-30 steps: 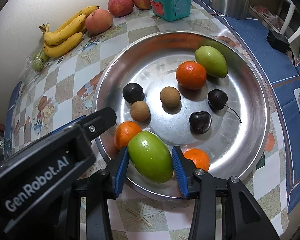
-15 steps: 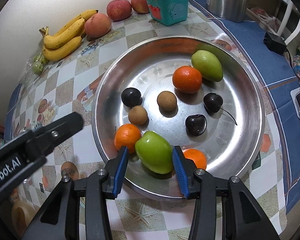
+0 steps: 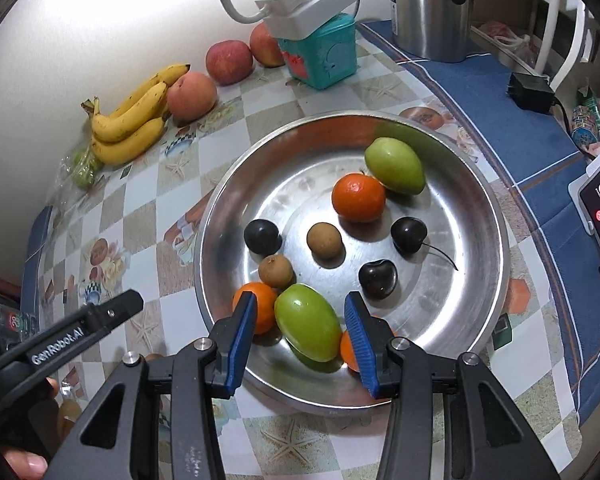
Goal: Organize fruits
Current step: 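Withdraw both open grippers away from the filled steel bowl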
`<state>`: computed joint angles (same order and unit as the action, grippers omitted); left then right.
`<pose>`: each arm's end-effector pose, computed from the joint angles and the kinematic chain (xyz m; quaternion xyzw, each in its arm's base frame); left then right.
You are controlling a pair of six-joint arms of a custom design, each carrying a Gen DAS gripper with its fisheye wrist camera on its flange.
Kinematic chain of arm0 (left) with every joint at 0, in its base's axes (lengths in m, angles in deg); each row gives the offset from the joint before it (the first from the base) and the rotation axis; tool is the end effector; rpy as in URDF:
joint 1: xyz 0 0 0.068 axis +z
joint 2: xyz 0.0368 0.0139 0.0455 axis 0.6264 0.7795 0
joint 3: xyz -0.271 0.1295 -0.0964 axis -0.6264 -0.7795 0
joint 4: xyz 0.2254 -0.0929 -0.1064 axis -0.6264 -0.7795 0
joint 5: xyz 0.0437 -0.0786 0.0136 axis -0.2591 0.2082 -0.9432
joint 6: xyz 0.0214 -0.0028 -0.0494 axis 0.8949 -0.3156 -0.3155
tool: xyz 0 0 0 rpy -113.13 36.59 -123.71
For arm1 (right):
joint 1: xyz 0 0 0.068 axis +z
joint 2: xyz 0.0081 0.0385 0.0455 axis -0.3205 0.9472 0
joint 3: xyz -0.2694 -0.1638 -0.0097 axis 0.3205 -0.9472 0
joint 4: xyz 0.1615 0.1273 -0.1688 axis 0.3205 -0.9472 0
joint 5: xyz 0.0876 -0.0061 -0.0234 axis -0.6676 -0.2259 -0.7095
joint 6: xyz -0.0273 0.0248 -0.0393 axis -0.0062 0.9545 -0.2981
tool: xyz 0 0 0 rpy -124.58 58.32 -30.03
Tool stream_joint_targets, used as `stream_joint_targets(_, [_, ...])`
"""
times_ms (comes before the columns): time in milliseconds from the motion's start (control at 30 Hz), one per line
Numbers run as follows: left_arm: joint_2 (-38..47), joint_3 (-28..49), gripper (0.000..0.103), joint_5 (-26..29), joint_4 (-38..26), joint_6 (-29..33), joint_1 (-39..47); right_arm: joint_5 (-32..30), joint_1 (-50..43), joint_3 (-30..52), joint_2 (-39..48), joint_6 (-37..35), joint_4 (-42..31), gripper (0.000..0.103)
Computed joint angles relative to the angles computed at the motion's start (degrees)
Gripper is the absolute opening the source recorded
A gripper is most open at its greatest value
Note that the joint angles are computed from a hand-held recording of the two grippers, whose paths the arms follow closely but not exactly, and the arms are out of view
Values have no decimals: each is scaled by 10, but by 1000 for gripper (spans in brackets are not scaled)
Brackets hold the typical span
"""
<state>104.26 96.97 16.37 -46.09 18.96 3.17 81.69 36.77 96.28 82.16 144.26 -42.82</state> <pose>0.2036 -0.1443 0.1807 -0.0270 0.9882 -0.0766 0.1297 0.1377 0.1822 0.1970 0.1895 0.9609 0.0691 0.1898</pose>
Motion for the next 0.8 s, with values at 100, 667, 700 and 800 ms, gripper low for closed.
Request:
stream_joint_targets(100, [20, 7, 89, -25, -11, 0, -10, -1, -1, 0, 3, -1, 0, 49])
stream_joint_targets(667, [56, -6, 103, -77, -13, -9, -10, 3, 1, 7, 34, -8, -2, 79])
stream_joint_targets(700, [54, -9, 103, -76, -13, -9, -10, 2, 1, 7, 35, -8, -1, 79])
stream_joint_targets(800, [55, -12, 103, -82, -14, -10, -13, 1, 2, 5, 36, -6, 4, 88])
